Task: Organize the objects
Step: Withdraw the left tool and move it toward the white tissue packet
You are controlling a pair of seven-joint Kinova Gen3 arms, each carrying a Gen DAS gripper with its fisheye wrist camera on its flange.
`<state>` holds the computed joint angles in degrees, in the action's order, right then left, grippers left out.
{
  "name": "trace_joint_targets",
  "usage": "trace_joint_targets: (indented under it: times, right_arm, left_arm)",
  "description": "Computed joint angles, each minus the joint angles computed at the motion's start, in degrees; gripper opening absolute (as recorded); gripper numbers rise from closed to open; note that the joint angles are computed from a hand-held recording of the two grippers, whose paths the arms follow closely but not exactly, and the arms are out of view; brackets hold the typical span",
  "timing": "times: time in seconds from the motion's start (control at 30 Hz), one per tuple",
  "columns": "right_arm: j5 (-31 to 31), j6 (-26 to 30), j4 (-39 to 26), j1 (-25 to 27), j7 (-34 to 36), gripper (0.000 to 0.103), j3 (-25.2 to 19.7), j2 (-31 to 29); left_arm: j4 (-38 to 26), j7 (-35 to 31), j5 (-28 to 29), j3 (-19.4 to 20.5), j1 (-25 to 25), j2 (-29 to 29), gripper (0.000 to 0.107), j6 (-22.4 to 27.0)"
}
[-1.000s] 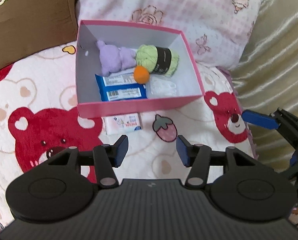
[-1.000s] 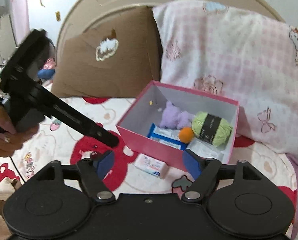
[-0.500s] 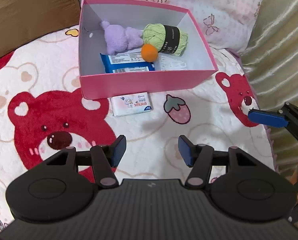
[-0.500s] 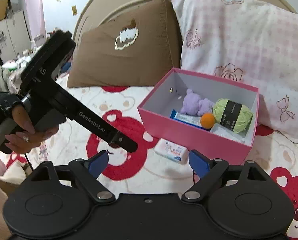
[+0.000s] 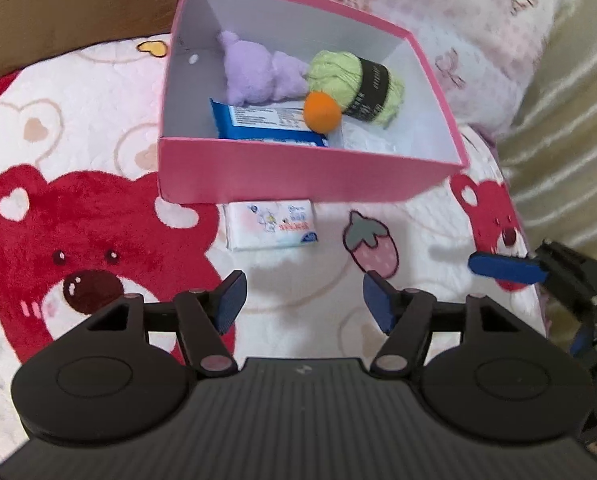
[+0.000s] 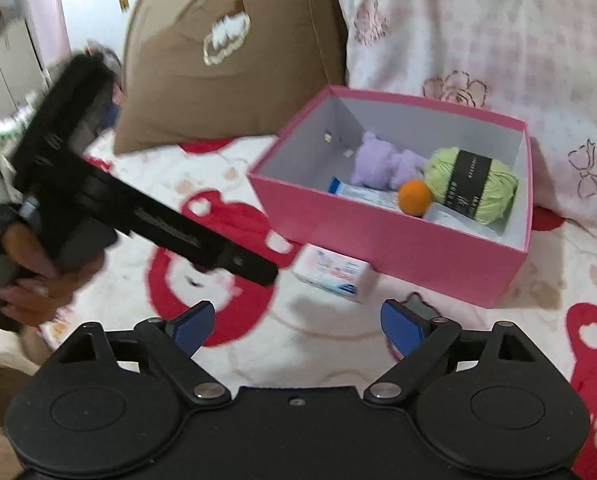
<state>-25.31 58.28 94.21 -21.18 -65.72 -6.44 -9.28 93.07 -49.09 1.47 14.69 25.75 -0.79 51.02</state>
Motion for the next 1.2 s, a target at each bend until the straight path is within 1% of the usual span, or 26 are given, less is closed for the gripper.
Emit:
trace_joint_targets:
  times: [0.03, 0.1, 0.13, 0.23, 0.3, 0.37, 0.47, 0.53, 0.63, 0.67, 0.7, 0.73, 0.77, 0.8, 0.83, 0.87, 0.9, 0.93, 0.97, 1.0, 1.03, 1.07, 1.13, 1.2]
  right_arm:
    - [0.63, -0.16, -0.18, -0.66, 0.17, 0.093, 0.27, 0.71]
    - [0.42, -0.3, -0.59, -0.25, 0.99, 0.093, -0.29, 2.45]
    - [0.76, -0.75, -0.65, -0.54, 0.73, 0.093, -0.34, 3.04]
    - [5.32, -3.79, -0.33, -0.99, -1.92, 0.092, -2.95, 5.01]
    - [5.74, -4.96, 0.06, -1.46, -1.47, 0.092, -3.2, 6.34]
    - [3.62, -6.66, 1.29, -1.42, 0.41, 0.092, -2.78, 7.01]
    - [0.92, -12.01, 5.04, -1.05, 3.62, 0.092, -3.22, 6.84]
    - [-2.95, -15.56, 7.96, -2.02, 8.17, 0.092, -1.83, 6.79]
    - [-8.97, -19.41, 11.54, -1.31, 14.22, 0.092, -1.47, 6.84]
    - [-9.95, -20.63, 12.51, -1.26, 15.62, 0.092, -1.47, 6.9]
    - [-10.18, -22.07, 13.37, -1.34, 16.43, 0.092, -1.68, 7.04]
    - [-9.56, -24.05, 14.36, -2.47, 16.78, 0.092, -1.34, 7.03]
    - [-8.0, -26.38, 15.3, -3.63, 16.28, 0.092, -1.21, 7.01]
    - [-5.95, -28.71, 16.17, -3.74, 14.85, 0.092, -2.14, 7.03]
    - [-3.62, -31.04, 17.02, -2.79, 12.52, 0.092, -4.04, 7.08]
    - [-1.41, -33.37, 17.93, -2.06, 10.19, 0.092, -5.52, 7.26]
    - [0.6, -34.78, 18.45, -2.2, 7.86, 0.092, -5.95, 7.71]
    - [2.27, -35.26, 18.52, -3.18, 6.11, 0.092, -5.43, 8.18]
    - [3.29, -35.18, 18.35, -3.7, 5.29, 0.092, -5.13, 8.62]
    - [3.47, -35.77, 18.52, -4.06, 5.41, 0.092, -5.01, 8.89]
    - [2.72, -36.42, 18.8, -4.12, 6.43, 0.092, -5.03, 9.04]
    - [1.88, -36.62, 18.89, -4.14, 7.15, 0.092, -4.98, 9.09]
    - [-1.07, -36.14, 18.75, -3.89, 9.58, 0.092, -4.7, 9.25]
    - [-1.97, -36.31, 18.8, -3.81, 11.03, 0.092, -4.73, 9.16]
  left_arm:
    - [0.14, 0.16, -0.53, 0.1, 0.08, 0.36, 0.064, -0.08]
    - [-0.2, 0.38, -1.84, 0.32, 0.5, 1.36, 0.064, 0.76]
    - [0.17, 1.07, -2.55, 0.31, 0.74, 1.56, 0.064, 0.42]
    - [2.29, 3.04, -3.45, -0.14, 0.94, 1.58, 0.064, -1.88]
    - [3.86, 5.02, -5.71, 0.03, 1.33, 1.46, 0.064, -3.69]
    - [5.26, 6.24, -7.13, 0.08, 1.58, 1.5, 0.064, -5.31]
    - [6.87, 8.37, -8.55, 0.76, 1.78, 1.81, 0.063, -7.86]
    - [7.95, 12.83, -12.75, 1.32, 2.88, 1.84, 0.062, -9.6]
    - [9.98, 18.74, -19.74, 1.61, 4.69, 1.38, 0.062, -12.3]
    - [10.03, 20.2, -22.07, 1.15, 5.9, 1.59, 0.062, -12.04]
    - [9.94, 21.65, -24.4, -0.34, 8.18, 2.05, 0.062, -11.54]
    - [9.97, 23.21, -26.73, -0.77, 9.4, 2.58, 0.062, -11.1]
    - [10.3, 25.16, -29.06, -0.26, 9.56, 2.95, 0.062, -11.2]
    - [10.97, 27.1, -31.19, 1.13, 8.65, 3.29, 0.062, -11.92]
    - [11.66, 28.4, -32.39, 1.82, 8.02, 3.47, 0.062, -12.93]
    - [12.38, 29.64, -33.3, 1.45, 8.24, 3.66, 0.062, -14.18]
    - [13.07, 31.19, -34.39, 1.06, 8.48, 3.93, 0.062, -15.41]
    - [13.83, 32.48, -35.13, 0.37, 8.83, 4.14, 0.062, -16.86]
    - [14.27, 33.34, -35.7, 0.52, 8.61, 4.38, 0.062, -17.7]
    - [14.11, 33.28, -35.76, 0.67, 8.43, 4.9, 0.061, -17.6]
    - [13.32, 32.28, -35.28, -0.17, 9.3, 5.71, 0.06, -16.57]
    - [13.09, 32.22, -35.57, -0.14, 9.59, 6.08, 0.06, -16.05]
    - [13.33, 32.17, -35.93, -0.78, 10.11, 6.18, 0.06, -16.75]
    - [13.31, 32.88, -36.52, -1.34, 10.55, 6.46, 0.06, -17.06]
